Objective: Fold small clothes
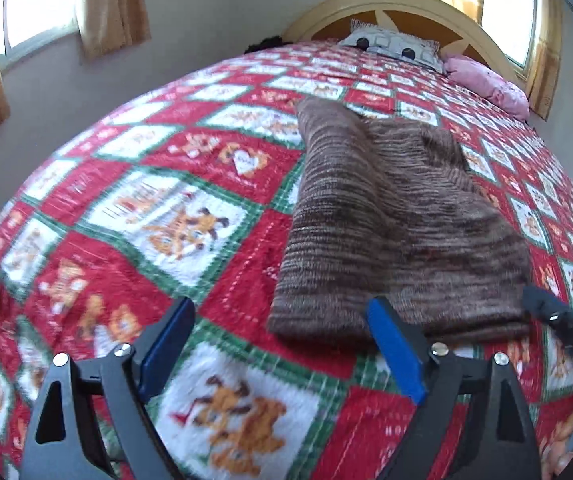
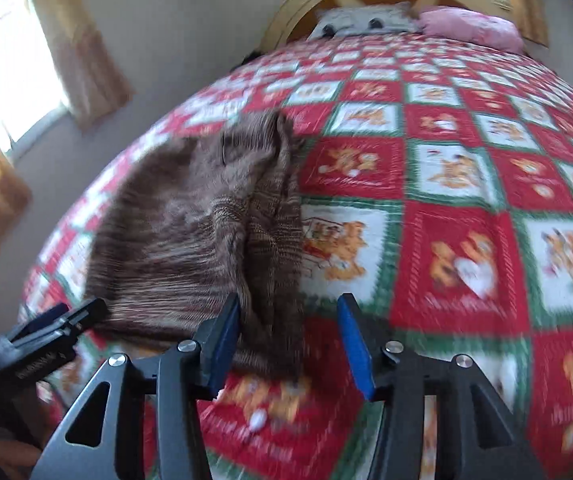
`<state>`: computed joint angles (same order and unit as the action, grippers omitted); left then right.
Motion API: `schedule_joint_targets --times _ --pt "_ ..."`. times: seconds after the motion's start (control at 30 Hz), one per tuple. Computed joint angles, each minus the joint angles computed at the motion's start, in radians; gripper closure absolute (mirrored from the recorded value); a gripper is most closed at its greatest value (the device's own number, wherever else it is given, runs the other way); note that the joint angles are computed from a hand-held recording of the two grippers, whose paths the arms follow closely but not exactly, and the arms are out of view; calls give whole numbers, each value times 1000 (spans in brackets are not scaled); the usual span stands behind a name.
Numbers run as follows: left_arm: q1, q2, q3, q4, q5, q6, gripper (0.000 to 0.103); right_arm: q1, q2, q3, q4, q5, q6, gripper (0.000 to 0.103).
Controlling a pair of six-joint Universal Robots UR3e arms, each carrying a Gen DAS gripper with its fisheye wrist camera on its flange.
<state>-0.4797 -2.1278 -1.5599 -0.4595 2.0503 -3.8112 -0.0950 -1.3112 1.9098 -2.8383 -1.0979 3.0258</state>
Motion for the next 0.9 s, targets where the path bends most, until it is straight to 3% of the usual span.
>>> schedule_joint_targets --times 0.07,0.13,0.23,0.37,0.5,0.67,0.9 --pt "-39 14 -1 -15 60 2 12 -9 -100 112 -73 -22 47 50" --pt "-86 34 1 -37 139 2 9 -14 -190 190 -97 -36 76 36" --pt "-137 70 1 -35 218 6 0 -26 -330 282 -116 -36 110 33" --pt "-192 114 19 -32 293 33 0 -64 -516 334 -56 -13 121 29" --pt "-262 120 91 -168 426 -52 0 -111 -715 368 19 13 118 28" --pt "-305 158 59 -93 459 -12 0 -154 -904 388 76 16 112 26" --pt "-350 153 103 -127 526 -17 0 -222 -1068 425 60 49 126 19"
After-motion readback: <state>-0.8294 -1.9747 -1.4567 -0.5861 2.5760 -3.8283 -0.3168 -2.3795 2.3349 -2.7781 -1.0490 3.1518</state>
